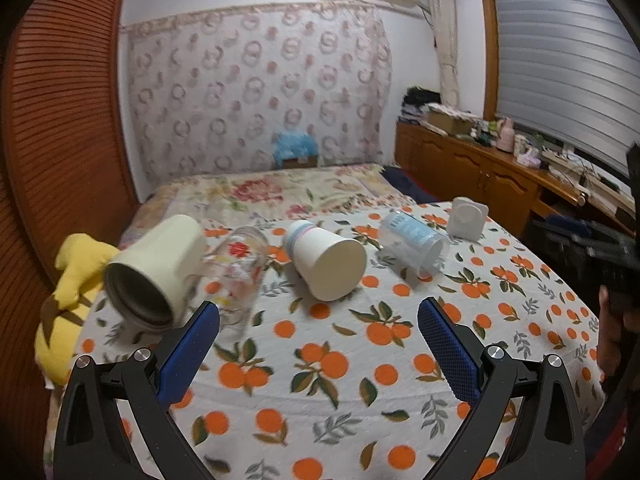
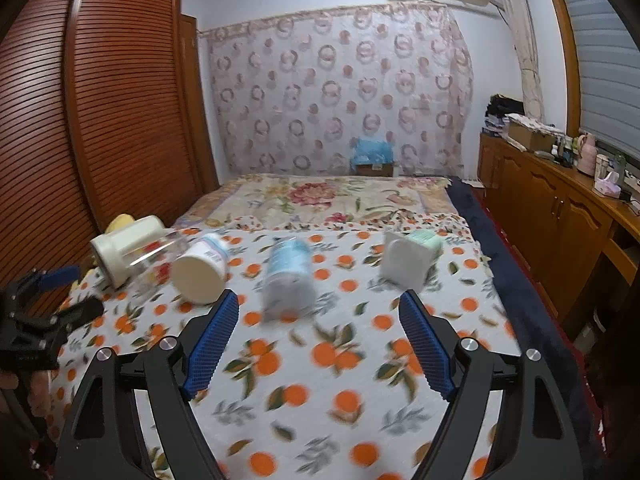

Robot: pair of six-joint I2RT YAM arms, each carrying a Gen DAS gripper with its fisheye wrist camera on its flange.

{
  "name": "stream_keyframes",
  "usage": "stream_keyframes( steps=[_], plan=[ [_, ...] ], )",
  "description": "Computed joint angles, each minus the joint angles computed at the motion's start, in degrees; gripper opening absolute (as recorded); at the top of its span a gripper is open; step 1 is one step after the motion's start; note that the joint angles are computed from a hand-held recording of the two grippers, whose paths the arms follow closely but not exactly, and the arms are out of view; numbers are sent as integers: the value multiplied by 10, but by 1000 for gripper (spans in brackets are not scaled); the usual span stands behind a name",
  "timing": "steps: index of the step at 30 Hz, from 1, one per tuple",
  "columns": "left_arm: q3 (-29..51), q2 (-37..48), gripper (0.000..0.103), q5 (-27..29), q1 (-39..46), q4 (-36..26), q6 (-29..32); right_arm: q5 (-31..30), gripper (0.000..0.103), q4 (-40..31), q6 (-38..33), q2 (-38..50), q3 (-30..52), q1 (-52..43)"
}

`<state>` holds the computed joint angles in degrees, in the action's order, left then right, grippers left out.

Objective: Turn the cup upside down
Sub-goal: 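Reach the right tool to the pale green cup and close on it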

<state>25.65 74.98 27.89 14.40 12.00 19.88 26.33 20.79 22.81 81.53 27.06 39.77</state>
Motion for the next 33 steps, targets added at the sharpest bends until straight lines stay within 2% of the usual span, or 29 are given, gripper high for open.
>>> stream_keyframes(
  steps=[4, 8, 14, 21, 26, 33],
  plan=[
    [46, 54, 95, -19, -36, -16, 5, -70, 83, -35, -30, 3, 36, -82],
    [98, 114, 95, -33, -67, -42, 14, -114, 83, -70, -65, 31, 88, -151],
    [151, 174, 95, -45, -96, -65, 19, -182, 79, -114, -97, 123, 190, -242],
    [206, 209, 95, -46, -124, -93, 10, -233, 76, -234, -80, 272, 373, -306],
    [239, 232, 95, -48, -138, -108, 12, -248, 76, -310, -70, 359, 483, -324],
    [260, 263, 95, -34, -134, -122, 18, -278, 76, -402, -35, 437, 579, -329]
  ],
)
